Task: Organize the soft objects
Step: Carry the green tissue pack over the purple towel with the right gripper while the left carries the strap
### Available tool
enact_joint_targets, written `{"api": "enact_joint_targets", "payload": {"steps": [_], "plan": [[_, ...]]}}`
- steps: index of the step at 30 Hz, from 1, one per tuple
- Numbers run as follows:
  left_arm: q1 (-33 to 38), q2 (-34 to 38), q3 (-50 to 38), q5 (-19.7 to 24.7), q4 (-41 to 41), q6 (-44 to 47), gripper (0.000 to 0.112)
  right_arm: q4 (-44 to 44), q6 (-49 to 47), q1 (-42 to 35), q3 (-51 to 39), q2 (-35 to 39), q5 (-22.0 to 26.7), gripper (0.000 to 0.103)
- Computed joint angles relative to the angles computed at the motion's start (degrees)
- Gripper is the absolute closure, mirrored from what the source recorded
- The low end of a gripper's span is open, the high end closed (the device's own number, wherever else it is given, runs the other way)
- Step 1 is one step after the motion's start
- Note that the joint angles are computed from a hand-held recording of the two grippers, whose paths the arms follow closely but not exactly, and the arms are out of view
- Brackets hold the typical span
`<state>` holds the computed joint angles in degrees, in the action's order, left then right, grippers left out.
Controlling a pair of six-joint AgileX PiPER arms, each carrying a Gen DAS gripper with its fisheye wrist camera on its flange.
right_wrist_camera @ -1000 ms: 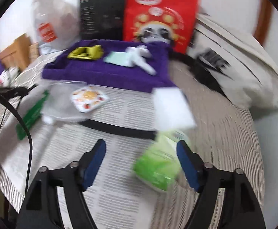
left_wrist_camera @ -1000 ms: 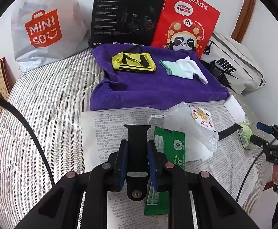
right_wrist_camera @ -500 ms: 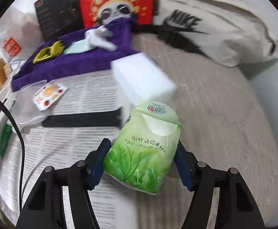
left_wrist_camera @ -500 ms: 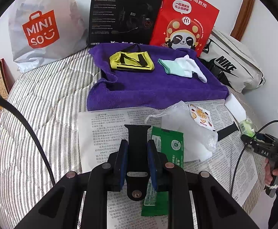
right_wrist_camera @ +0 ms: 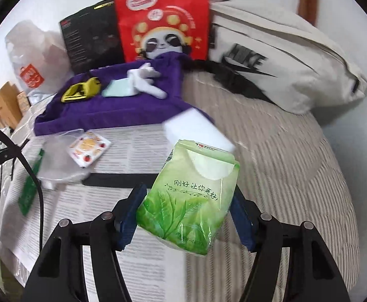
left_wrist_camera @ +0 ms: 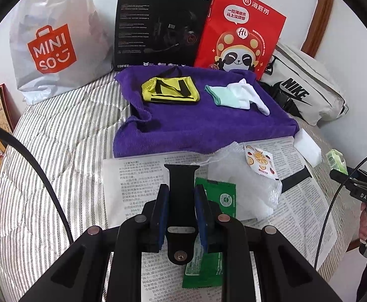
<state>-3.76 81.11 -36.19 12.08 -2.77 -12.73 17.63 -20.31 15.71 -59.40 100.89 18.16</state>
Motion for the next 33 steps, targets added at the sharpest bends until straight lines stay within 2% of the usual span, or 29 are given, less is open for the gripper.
{"api": "enact_joint_targets", "payload": {"steps": [5,16,25,33], "plan": [[1.6,0.2,-1.3,1.4,-6.0,6.4,0.092,1.5,-1.1,3.2,-3.7,1.7,0.8,0.038],[3.7,2.0,-5.9,4.2,-3.7,5.8,0.092,1.4,-1.4,8.0,-16.4,8.3,4.6,0.038],[6.0,6.3,-11.8,6.4,-5.6,9.7,0.092,-2.3,3.5,9.4,-32.4,18.2,12.0,0.038],[7.2,12.3,-19.0,8.1,-9.6,14.6,0.092,-7.2,9.5,9.5,-51.2,29.2,22.2,0.038]]}}
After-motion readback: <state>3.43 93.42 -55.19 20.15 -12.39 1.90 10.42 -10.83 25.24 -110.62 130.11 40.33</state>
